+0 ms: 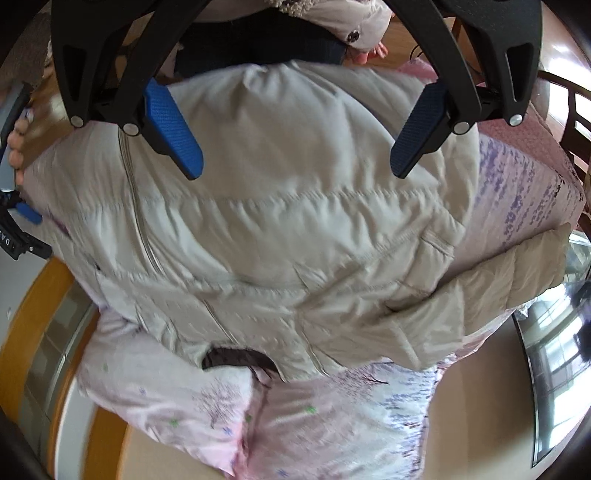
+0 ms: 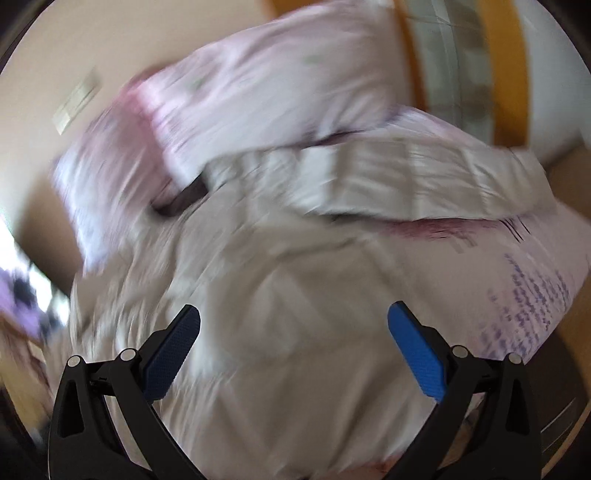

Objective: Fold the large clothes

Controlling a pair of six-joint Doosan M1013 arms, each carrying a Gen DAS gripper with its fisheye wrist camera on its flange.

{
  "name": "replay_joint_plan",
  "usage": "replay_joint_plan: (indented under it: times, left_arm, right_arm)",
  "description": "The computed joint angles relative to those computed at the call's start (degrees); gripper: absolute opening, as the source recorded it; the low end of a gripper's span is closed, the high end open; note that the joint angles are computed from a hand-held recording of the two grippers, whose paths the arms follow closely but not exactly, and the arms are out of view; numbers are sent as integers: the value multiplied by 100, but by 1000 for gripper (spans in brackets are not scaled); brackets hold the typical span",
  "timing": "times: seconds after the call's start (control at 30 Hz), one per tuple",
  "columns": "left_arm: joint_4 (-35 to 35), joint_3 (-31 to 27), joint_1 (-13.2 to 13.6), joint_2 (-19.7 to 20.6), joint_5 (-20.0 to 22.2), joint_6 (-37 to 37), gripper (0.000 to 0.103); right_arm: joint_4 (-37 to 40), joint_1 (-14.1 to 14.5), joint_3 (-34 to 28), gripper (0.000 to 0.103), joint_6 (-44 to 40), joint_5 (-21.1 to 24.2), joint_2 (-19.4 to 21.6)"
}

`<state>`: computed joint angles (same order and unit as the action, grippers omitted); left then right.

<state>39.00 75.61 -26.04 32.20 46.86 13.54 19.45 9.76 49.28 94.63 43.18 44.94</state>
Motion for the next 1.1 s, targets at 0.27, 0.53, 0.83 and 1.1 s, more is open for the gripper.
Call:
replay_joint_plan:
  times: [0.27, 0.53, 0.83, 1.1]
  left_arm:
    - [672, 248, 363, -174, -67, -978, 101]
    - [850, 386, 770, -241, -69, -1503, 101]
    - [548, 505, 1052, -249, -295, -1541, 101]
    - [702, 640, 1158, -261, -569, -1963, 101]
  right_arm:
    - [121, -644, -1443, 73, 2669, 890, 956]
    - [-275, -905, -2082, 51, 4053, 1128, 1435]
    - [-1070, -955, -2365, 36, 4626, 1210, 1571]
    - [-2205, -759, -3061, 6, 4528, 1575, 1822]
